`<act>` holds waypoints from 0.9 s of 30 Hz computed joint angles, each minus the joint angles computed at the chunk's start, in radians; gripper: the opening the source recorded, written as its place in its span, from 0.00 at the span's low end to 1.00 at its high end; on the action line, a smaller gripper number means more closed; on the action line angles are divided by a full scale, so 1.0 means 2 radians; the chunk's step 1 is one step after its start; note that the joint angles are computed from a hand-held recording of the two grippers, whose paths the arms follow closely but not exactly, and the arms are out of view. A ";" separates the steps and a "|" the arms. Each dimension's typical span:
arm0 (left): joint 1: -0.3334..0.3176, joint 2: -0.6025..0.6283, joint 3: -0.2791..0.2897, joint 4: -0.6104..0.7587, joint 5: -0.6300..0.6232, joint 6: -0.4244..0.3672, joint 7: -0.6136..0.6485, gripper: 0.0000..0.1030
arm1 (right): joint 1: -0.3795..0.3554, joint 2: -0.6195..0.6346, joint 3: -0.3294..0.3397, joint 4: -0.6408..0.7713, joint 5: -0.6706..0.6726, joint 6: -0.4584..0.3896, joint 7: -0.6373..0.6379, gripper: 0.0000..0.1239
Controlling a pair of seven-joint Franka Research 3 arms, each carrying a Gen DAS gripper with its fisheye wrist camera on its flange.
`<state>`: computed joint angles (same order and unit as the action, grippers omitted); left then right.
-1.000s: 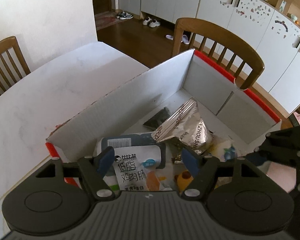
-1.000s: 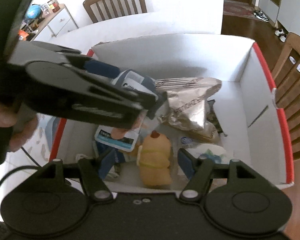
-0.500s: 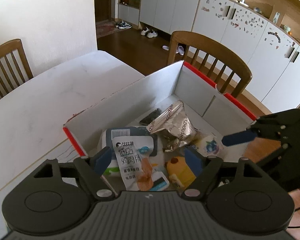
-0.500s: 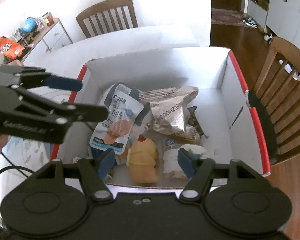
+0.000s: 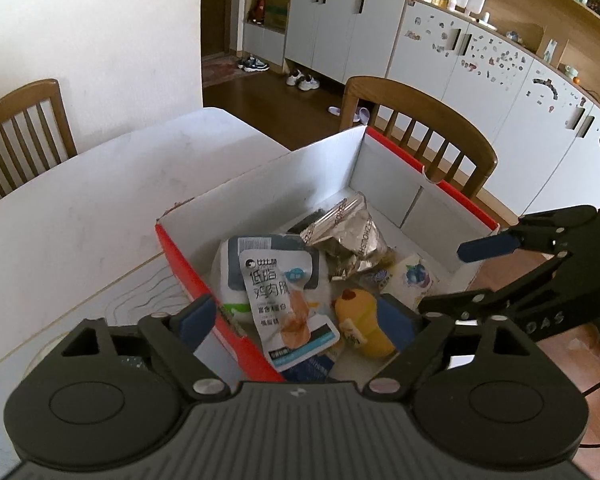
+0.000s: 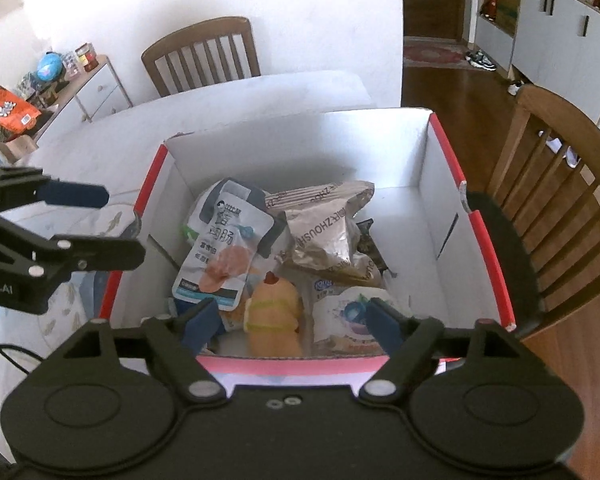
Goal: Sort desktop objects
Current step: 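Withdraw both tools up and away from the shoebox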
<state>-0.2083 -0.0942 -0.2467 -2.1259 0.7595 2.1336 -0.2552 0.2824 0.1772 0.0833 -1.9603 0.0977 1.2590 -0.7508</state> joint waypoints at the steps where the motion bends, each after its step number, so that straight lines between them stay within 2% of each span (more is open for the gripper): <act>1: -0.001 -0.002 -0.001 -0.003 0.001 0.001 -0.004 0.93 | -0.001 0.003 -0.001 0.006 0.001 -0.006 0.002 0.69; 2: -0.001 -0.005 -0.002 -0.007 0.003 0.005 -0.009 0.99 | -0.003 0.006 -0.002 0.011 0.003 -0.011 0.001 0.71; 3: -0.002 -0.006 -0.003 -0.010 0.005 0.006 -0.013 0.99 | -0.004 0.009 -0.003 0.016 0.003 -0.017 -0.001 0.71; 8: -0.007 -0.014 -0.010 -0.021 0.012 0.012 -0.032 1.00 | -0.017 0.022 -0.008 0.043 0.012 -0.050 -0.018 0.79; 14: -0.015 -0.021 -0.018 -0.030 0.019 0.007 -0.047 1.00 | -0.031 0.030 -0.014 0.066 0.019 -0.073 -0.022 0.79; 21: -0.032 -0.017 -0.032 -0.016 0.027 -0.040 -0.053 1.00 | -0.049 0.034 -0.021 0.083 0.026 -0.090 -0.034 0.79; 27: -0.046 -0.020 -0.038 -0.012 0.026 -0.064 -0.057 1.00 | -0.063 0.034 -0.027 0.094 0.027 -0.098 -0.050 0.79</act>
<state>-0.2999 -0.1344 -0.3225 -2.1494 0.8105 2.0048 -0.3687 0.1558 0.2458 0.0296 -1.7727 0.1520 1.0636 -0.8510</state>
